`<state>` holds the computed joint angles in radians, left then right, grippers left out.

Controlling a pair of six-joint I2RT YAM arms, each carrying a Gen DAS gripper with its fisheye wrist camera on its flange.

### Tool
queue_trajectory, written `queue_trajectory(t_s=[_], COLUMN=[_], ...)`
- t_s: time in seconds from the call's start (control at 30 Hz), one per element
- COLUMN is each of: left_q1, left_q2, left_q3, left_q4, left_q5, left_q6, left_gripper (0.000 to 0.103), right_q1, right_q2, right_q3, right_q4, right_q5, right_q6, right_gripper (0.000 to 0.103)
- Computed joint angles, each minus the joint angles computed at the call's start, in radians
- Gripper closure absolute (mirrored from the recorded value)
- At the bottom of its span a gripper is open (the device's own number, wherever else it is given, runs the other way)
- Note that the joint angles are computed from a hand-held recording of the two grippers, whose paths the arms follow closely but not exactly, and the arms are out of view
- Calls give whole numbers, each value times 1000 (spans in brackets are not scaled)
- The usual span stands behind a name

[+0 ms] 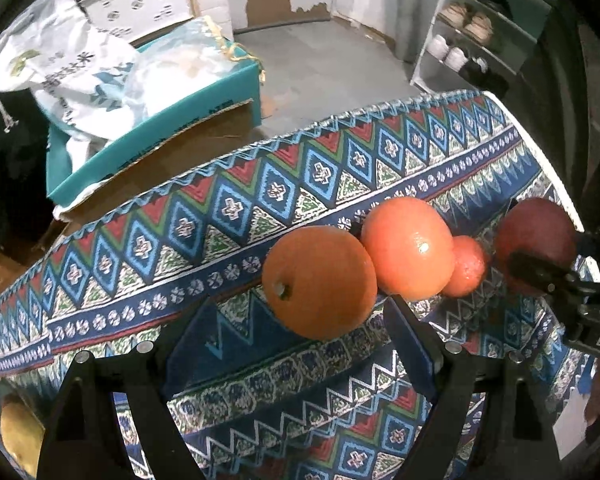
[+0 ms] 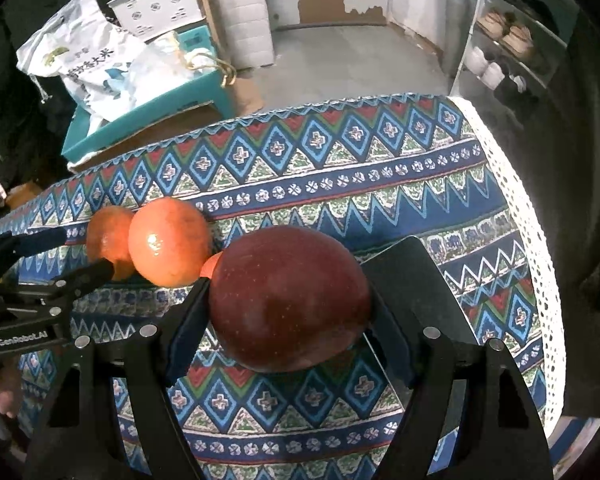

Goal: Organize fruits
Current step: 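Close left tool on the orange while right tool lifts the dark red apple, then carry the orange with left tool and the apple with right tool toward the bowl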

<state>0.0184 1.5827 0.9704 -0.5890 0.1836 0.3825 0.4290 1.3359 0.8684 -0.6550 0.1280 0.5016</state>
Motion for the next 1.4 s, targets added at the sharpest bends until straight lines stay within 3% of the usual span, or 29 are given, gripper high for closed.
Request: queue_trajectory(t_s=[0.37,0.5,1.0,1.4], left_q1=[0,25,66,152], left_q2=[84,96,4,-149], left_q3=[30,49,-31,-35], left_q4=[26,-8,-2,-113], left_q5=[34,116,100,163], left_q6=[27,45,54,78], left_gripper=[18,37,39,39], right_q1=[-8,1,42,124], right_q2=[25,35,19,-33], right_q3=[4,9,37,93], right_q4=[11,10,-23,-98], right_q5=[-9,-2,32,98], right_q6=[-4,-2,8,34], right_gripper=[26,26,26,26])
